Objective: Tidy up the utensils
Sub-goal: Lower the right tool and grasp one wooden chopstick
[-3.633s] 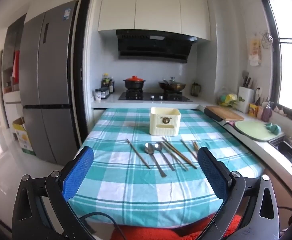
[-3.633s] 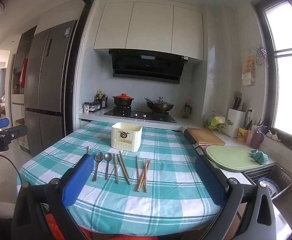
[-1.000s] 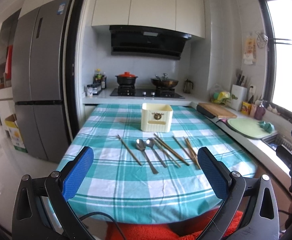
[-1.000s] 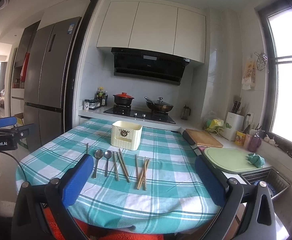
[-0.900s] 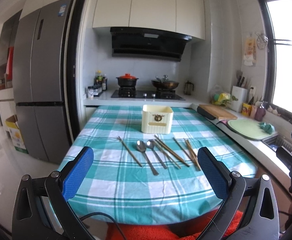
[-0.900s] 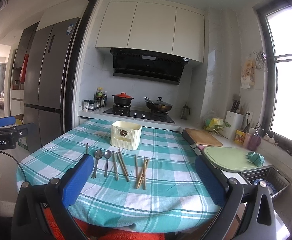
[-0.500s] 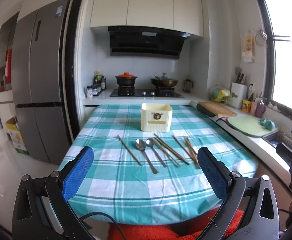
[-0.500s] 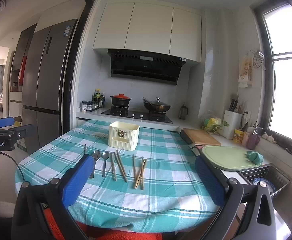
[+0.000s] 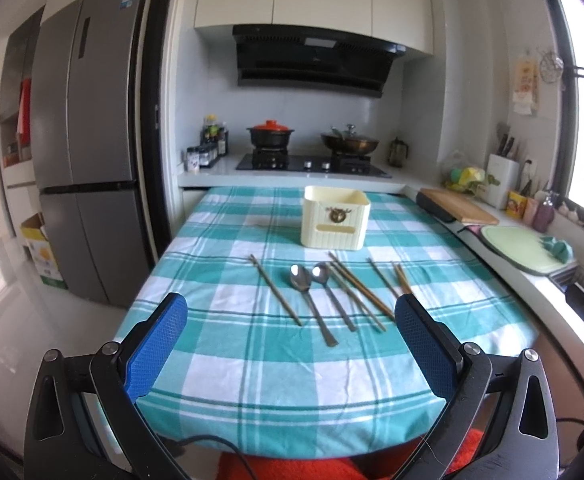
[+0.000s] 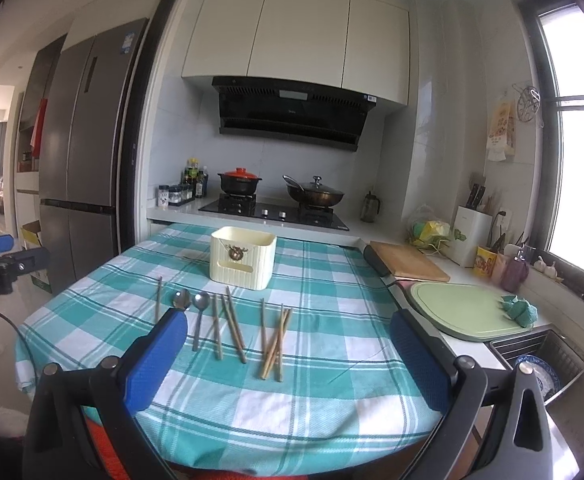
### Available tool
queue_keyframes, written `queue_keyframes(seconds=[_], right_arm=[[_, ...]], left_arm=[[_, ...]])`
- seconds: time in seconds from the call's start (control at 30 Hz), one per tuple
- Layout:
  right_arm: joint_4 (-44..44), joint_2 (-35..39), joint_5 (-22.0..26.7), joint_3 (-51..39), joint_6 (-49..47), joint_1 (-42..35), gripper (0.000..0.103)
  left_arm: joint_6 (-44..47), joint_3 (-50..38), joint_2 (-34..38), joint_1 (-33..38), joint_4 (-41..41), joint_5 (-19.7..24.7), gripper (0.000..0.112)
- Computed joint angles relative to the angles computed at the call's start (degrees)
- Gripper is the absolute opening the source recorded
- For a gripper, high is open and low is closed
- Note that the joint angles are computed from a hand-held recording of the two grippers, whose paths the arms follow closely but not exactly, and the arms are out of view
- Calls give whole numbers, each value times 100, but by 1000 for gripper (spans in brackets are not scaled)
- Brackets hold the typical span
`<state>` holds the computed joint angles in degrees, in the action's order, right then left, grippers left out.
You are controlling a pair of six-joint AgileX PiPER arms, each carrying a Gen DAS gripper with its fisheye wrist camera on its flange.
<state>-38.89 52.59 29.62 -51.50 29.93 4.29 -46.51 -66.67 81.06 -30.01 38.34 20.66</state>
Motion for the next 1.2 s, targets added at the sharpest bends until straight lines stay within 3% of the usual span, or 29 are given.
queue_keyframes(seconds=[0.17,0.23,0.3,0.4,0.47,0.67,0.77,0.93,1.03,1.2], right_arm=[[2528,673,-779,-270,-2699,-1252,103],[3606,1025,-968,-380,-3845,-1602,103],[4667,1477,-899,-604,-4991,-1901,103],[6347,2440,-329,-1196,-6708,-2374,97],[6828,3044,80,-1586,-7222,-2517,77],[6598,5124,1139,-3341,-6771,-2512,35],[6362,6097,1670,-4355,-6295,-2466,27],[6037,6933,2228,-5276,-5822,-2423,17],[5912,7207,2531,-5577,-5641,-2438,12],[5844,7259,2520,-5665,-5487,-2489,8]], left_arm=[[661,-679,789,274,-535,17,103],[1362,-1161,1274,401,-1207,193,103],[2249,-1594,1698,568,-2108,346,103],[3343,-2203,2312,770,-3246,624,103],[3551,-2618,2690,784,-3395,895,103],[3515,-3463,3462,830,-3453,1451,103],[3404,-3758,3703,871,-3453,1646,103],[3319,-4312,4115,886,-3341,1985,103],[3182,-4641,4353,821,-3007,2171,103],[2833,-5356,4818,670,-2336,2662,103]])
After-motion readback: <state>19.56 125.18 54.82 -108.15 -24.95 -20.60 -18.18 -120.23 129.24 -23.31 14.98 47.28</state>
